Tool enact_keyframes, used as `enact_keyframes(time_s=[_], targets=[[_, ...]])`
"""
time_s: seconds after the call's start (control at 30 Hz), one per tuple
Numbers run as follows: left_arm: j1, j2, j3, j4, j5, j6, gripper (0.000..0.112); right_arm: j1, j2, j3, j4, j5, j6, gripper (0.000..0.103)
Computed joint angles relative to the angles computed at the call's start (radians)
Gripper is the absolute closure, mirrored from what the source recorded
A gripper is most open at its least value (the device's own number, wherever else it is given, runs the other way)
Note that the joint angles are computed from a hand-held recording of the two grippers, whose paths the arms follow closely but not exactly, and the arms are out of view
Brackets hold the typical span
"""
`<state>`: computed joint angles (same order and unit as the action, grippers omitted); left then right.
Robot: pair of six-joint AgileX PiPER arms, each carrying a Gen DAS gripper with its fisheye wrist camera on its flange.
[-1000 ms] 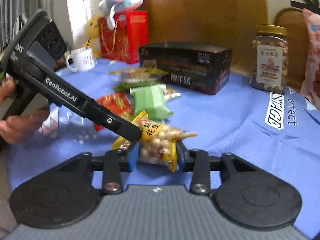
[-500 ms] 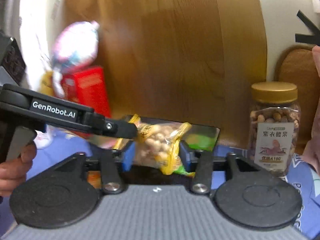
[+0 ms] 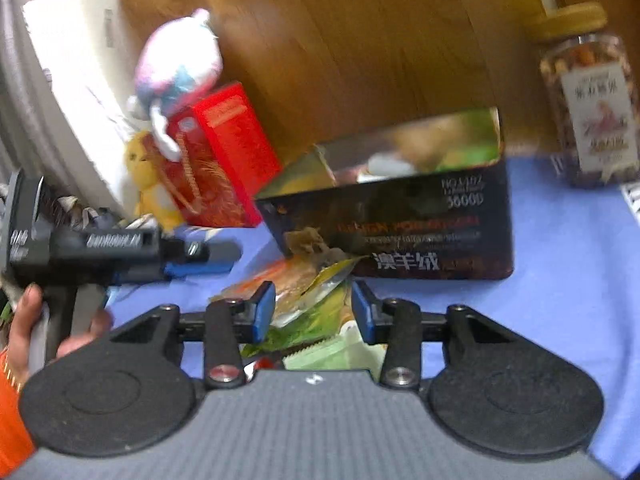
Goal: Organize snacks
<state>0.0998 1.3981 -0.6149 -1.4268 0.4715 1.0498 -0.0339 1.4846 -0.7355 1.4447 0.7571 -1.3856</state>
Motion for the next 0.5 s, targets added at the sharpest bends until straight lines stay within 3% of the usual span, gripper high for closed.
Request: enact_keyframes(time_s=[0.1,0.17,0.23,0.4,0.5], targets=[[0.059,0.102,-0.002,-0.107,0.126,0.087,0.067,0.042,0.066,-0.046,0.027,-0.026,0.076,0.059],[0.081,0.119,0.029,-0.191,0.182,0.181,0.074,0.046,0.116,-0.073,0.036,0.007,0.1,0.074],[0.06,0.067,0.058,-0.201,0.145,0.203,0.079,0.061,0.125,-0.063,0.07,0.015,0.101,0.077],[0.066,-0.136,0.132,-0.154,0.143,0.15,0.08,0.065,0.024,0.011,0.089,0.031,0.054,0.082],[0.028,-0.171,0.069,-0.132,0.119,0.11,0.08,0.068,-0.07,0.046,0.145,0.02,-0.021,0.082]])
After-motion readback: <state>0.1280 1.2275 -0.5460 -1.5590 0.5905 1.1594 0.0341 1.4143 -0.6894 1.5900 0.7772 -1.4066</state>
